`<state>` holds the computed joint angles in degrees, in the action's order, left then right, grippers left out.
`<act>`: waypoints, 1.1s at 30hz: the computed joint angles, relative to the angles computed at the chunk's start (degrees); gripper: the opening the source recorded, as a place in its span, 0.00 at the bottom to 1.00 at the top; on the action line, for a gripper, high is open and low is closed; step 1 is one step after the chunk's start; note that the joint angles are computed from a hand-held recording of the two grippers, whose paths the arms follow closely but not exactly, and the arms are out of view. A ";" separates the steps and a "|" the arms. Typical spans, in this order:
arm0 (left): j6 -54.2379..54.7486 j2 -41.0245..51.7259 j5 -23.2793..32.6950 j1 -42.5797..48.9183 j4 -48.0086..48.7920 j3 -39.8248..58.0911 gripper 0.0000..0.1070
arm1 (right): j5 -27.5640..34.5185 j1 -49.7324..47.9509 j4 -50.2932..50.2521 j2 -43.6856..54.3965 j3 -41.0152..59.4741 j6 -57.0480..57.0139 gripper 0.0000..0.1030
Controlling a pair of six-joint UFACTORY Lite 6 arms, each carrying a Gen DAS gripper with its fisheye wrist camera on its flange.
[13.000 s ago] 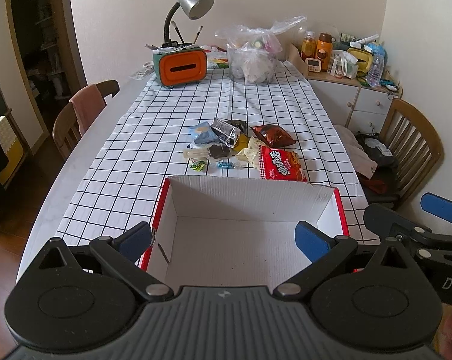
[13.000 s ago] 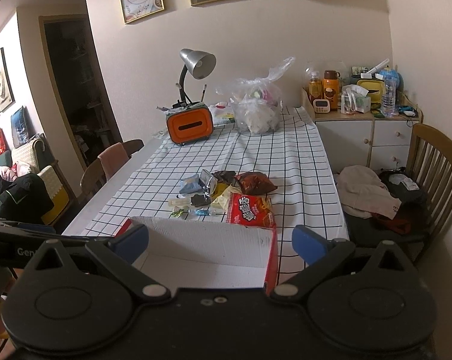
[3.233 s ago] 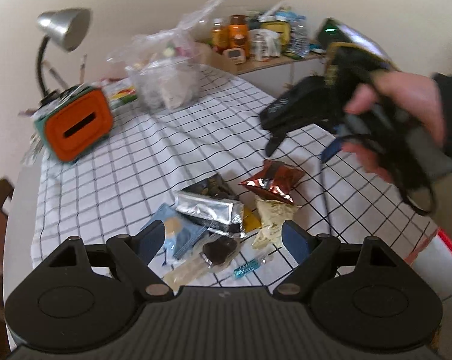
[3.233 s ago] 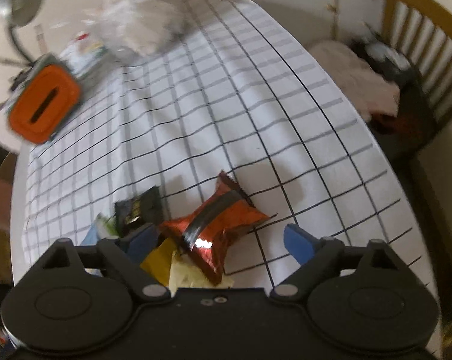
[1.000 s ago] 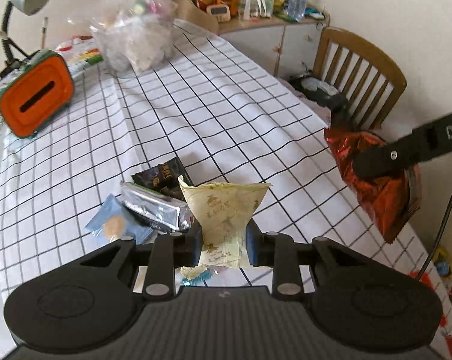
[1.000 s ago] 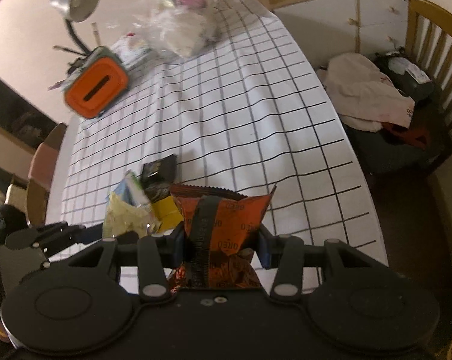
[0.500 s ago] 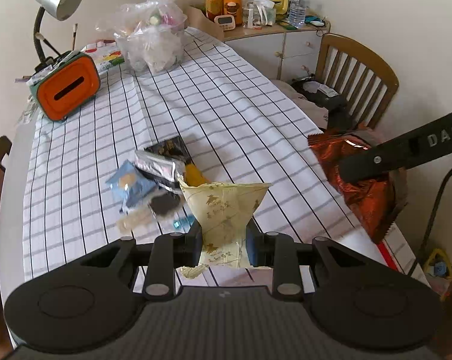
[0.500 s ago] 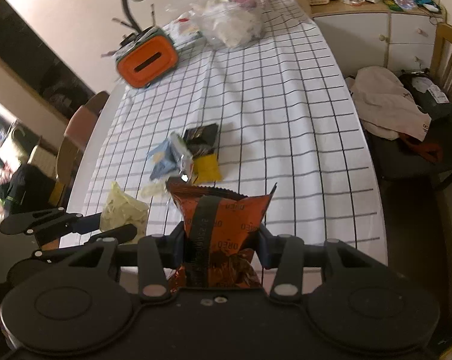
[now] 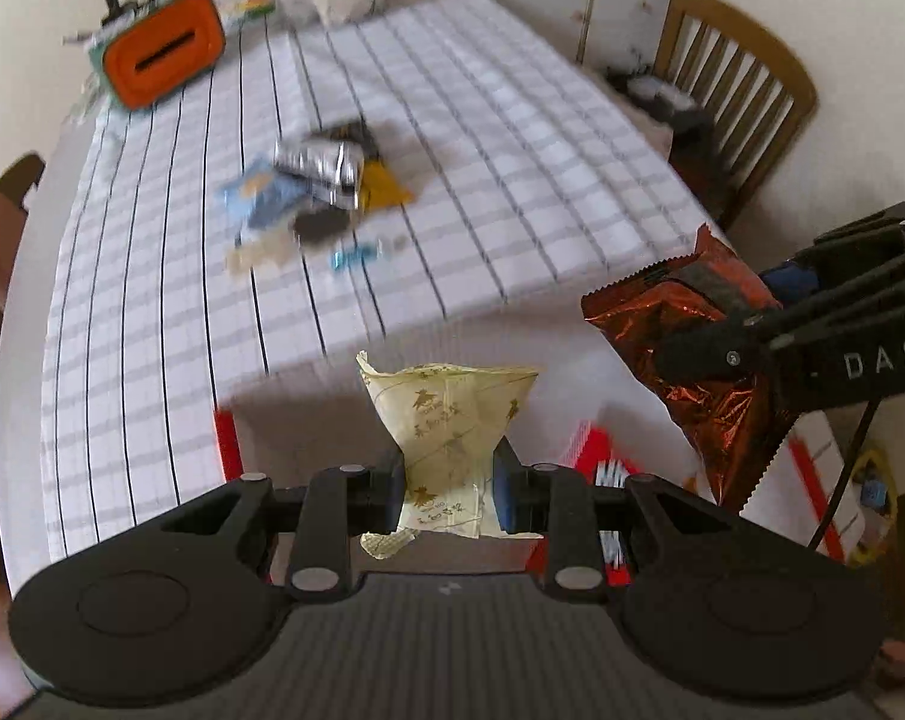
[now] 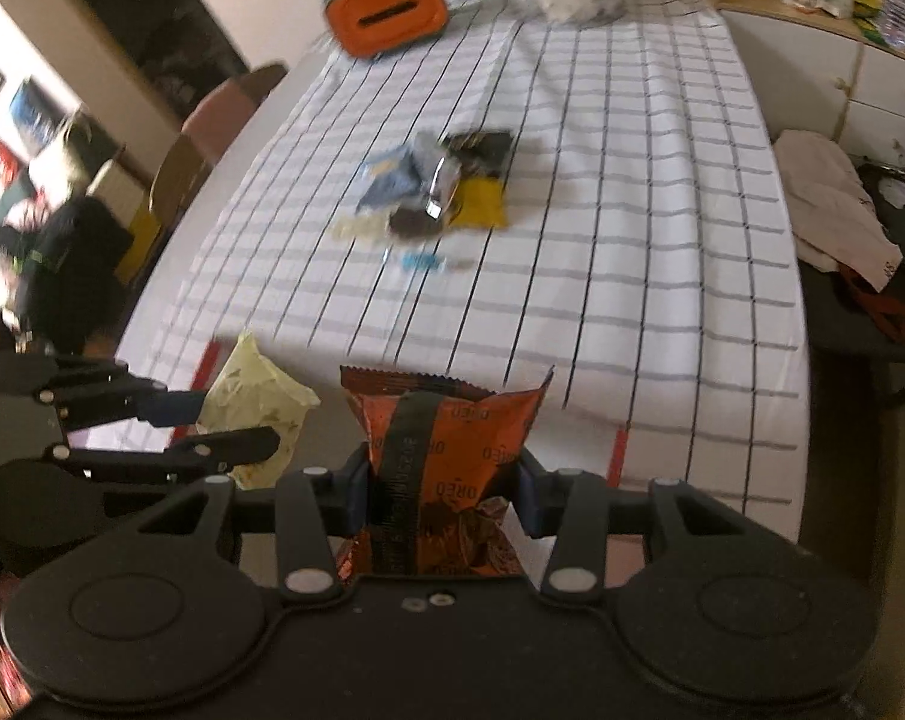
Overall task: Organize snacks
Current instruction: 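Carry the foil bag and cream bun into the box and release both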
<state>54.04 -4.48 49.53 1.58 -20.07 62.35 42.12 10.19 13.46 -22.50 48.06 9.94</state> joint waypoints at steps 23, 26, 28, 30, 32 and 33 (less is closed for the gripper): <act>-13.87 -1.40 -4.68 -5.41 16.47 -13.45 0.26 | -6.29 26.17 -20.33 1.70 -12.93 27.71 0.43; -15.12 -0.46 -5.20 -5.94 17.63 -13.97 0.26 | -6.26 27.28 -20.99 2.15 -13.43 29.31 0.43; -16.07 0.52 -5.32 -6.25 18.39 -14.02 0.26 | -6.46 27.74 -21.25 2.31 -13.81 30.25 0.43; -16.49 1.27 -5.41 -6.46 18.57 -13.88 0.26 | -6.84 27.23 -20.62 2.65 -13.91 29.61 0.43; -16.58 1.62 -5.19 -6.50 18.30 -13.63 0.26 | -6.95 26.80 -20.06 2.35 -14.19 29.14 0.43; -16.08 1.69 -5.06 -6.42 17.88 -13.50 0.26 | -7.00 26.55 -19.67 2.22 -14.29 28.63 0.43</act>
